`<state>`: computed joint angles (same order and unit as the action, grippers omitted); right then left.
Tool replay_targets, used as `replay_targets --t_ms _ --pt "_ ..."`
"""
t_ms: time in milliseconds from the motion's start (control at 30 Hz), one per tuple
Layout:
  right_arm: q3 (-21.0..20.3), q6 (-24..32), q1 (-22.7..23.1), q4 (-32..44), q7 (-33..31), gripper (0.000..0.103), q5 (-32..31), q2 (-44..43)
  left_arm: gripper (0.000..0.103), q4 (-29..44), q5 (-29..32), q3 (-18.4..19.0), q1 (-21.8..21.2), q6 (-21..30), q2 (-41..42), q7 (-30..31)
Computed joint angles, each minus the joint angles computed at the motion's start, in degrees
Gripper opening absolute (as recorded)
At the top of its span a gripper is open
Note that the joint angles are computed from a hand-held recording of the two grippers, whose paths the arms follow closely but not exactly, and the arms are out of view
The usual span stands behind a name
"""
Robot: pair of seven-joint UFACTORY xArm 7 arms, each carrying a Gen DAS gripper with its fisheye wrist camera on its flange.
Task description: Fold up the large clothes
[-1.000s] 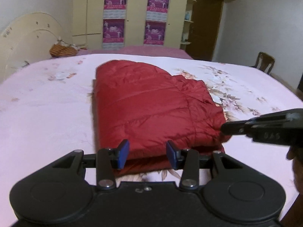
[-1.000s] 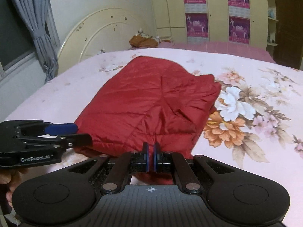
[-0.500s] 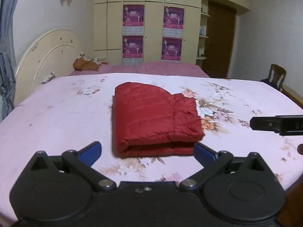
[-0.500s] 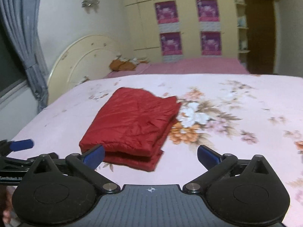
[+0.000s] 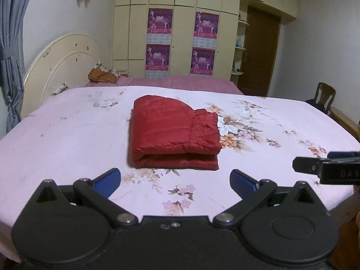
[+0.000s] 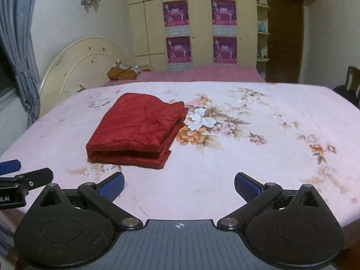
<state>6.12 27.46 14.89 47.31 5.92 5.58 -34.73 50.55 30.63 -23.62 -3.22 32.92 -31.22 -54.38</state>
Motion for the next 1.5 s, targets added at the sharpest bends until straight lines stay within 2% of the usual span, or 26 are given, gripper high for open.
replay_targets --t_ms 267,667,1500 --pt "1.05 -1.14 0.10 -0.40 -0.06 0.103 -1.43 -1.70 0.103 -0.71 0.63 -0.74 0.63 -0.67 -1.65 -0.98" --pt "-0.06 -1.68 1.06 -0.11 -1.93 0.103 -0.66 -0.72 0.103 -0.21 1.67 -1.79 1.80 -0.96 -1.28 -2.12" --pt "-0.33 -1.75 1.38 -0.02 -2.88 0.103 0.59 -0.47 0.103 0.14 1.97 -1.61 1.23 -0.70 -1.07 -1.63"
